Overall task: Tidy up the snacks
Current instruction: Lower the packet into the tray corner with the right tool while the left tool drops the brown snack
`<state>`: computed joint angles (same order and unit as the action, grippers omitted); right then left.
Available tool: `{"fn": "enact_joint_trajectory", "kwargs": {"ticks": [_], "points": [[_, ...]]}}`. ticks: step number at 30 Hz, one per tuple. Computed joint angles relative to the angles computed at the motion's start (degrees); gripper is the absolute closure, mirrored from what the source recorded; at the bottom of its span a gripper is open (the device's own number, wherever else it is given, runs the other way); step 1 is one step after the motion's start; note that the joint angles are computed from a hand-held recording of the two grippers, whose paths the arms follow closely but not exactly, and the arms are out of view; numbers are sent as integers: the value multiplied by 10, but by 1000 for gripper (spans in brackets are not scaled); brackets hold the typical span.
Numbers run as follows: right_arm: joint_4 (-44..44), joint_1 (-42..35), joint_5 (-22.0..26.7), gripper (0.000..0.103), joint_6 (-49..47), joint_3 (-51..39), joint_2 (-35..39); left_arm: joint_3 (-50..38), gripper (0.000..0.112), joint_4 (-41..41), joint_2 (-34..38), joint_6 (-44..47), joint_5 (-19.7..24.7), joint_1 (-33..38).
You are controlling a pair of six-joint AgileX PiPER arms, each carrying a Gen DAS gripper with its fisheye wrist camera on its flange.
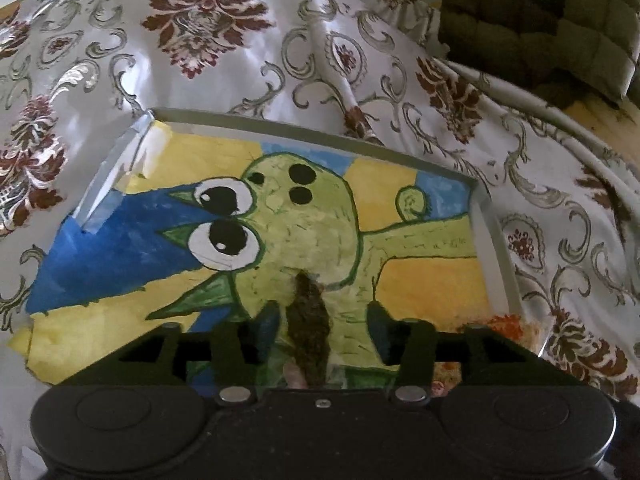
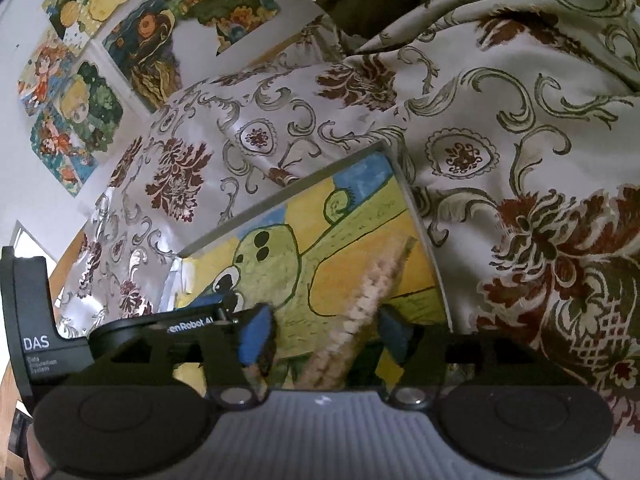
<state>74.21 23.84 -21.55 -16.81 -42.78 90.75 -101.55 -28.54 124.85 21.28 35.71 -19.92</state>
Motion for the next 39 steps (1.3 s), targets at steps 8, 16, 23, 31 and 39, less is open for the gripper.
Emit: {"fn": "enact_joint_trajectory", "kwargs": {"ticks": [8,16,23,31,39], "points": [[-96,-1,-1,4,68,23,-36,34,27,-28,-33,21,-14,24],[-86,17,-40,0,49,48,-76,102,13,-19,-97,37,-53,42],[43,84,-116,0,-79,54,-100,194,10,-39,-177,94,-91,59],[153,207,-246,0,-179,49,-120,354,10,-179,-288,269,-134,92],[238,321,-363,0,-234,28,-109,495,10,-322,-377,464,-139,145]]}}
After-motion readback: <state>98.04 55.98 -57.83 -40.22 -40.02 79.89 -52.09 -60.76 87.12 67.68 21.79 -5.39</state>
